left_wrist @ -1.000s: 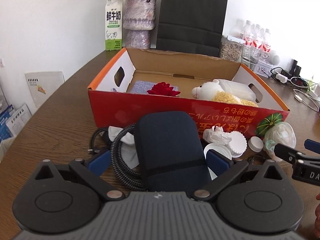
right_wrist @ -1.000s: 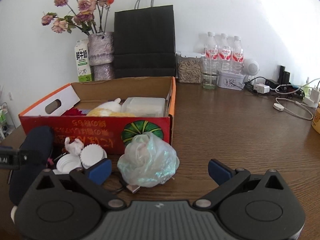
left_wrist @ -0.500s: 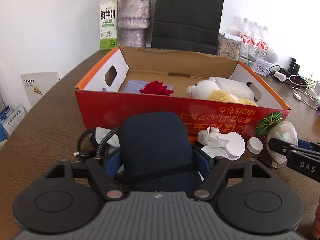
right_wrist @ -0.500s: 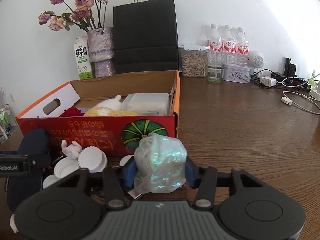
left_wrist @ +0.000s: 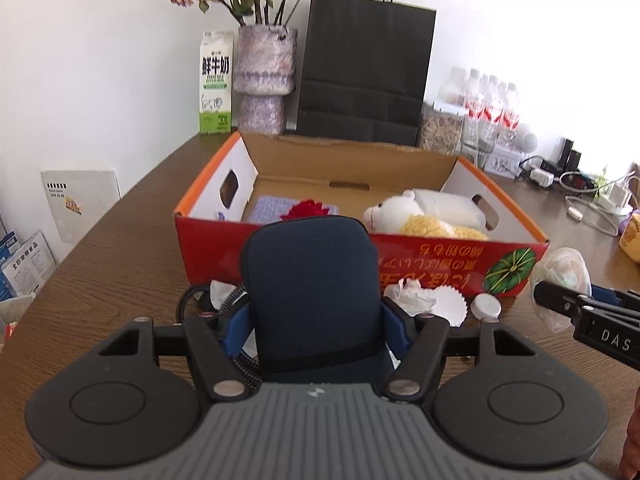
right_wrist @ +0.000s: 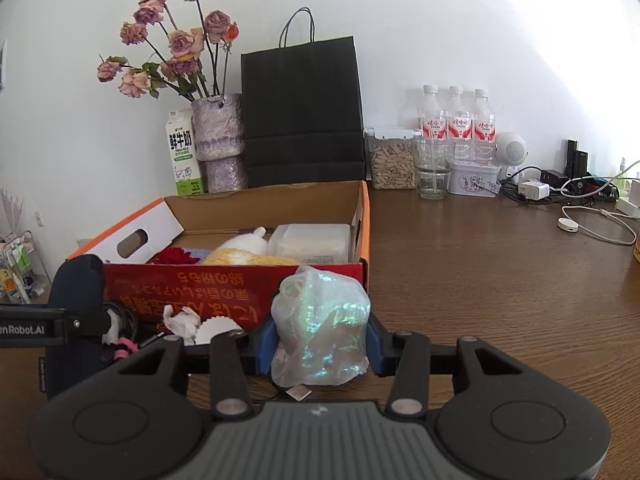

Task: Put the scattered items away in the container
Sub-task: 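Carry navy case and plastic bag into the box and open both tools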

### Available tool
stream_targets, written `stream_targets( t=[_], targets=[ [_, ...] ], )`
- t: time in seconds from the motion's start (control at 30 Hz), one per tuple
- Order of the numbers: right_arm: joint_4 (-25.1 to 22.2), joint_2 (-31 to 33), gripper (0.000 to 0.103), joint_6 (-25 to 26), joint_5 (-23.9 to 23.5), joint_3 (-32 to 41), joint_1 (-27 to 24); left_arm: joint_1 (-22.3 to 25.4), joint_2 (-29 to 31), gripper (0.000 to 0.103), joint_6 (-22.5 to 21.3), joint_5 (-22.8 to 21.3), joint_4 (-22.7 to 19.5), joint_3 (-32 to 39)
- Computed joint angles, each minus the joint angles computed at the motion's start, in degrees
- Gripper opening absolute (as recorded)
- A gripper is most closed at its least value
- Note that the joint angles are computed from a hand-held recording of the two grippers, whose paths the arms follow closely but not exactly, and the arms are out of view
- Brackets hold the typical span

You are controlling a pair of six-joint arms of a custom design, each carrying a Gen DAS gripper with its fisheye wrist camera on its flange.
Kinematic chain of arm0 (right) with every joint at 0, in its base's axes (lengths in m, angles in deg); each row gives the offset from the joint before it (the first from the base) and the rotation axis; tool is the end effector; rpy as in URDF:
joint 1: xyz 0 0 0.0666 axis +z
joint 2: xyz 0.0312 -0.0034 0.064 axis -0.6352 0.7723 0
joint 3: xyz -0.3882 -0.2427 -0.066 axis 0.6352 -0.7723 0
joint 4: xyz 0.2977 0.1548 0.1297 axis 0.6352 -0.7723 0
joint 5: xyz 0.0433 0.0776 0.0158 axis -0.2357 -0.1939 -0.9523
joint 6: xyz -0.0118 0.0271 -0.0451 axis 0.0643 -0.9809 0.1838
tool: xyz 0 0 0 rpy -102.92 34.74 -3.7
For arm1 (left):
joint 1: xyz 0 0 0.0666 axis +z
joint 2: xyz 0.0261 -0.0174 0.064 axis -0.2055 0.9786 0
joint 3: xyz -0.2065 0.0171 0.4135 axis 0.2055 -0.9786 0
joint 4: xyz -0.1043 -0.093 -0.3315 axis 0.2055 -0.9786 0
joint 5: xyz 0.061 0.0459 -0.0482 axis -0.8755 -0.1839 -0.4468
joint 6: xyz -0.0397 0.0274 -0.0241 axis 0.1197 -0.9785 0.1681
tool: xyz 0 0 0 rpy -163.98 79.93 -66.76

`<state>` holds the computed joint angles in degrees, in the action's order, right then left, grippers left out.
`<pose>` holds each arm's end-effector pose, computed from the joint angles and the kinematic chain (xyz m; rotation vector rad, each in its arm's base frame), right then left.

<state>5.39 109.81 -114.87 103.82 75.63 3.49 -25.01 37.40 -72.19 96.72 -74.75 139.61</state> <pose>0.4030 0.3365 0.4328 0.4342 2.0027 -0.1218 0.5352 -0.1365 0.4678 0.5396 2.1266 -0.4032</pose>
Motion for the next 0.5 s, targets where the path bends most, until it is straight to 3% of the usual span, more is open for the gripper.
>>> stream_targets(
  t=[0.5],
  targets=[
    [2.6,0.9,0.046,5.1,3.0,3.9,2.3,3.0,-3.2,0.064,3.1,5.7,5.6,-0.8]
  ],
)
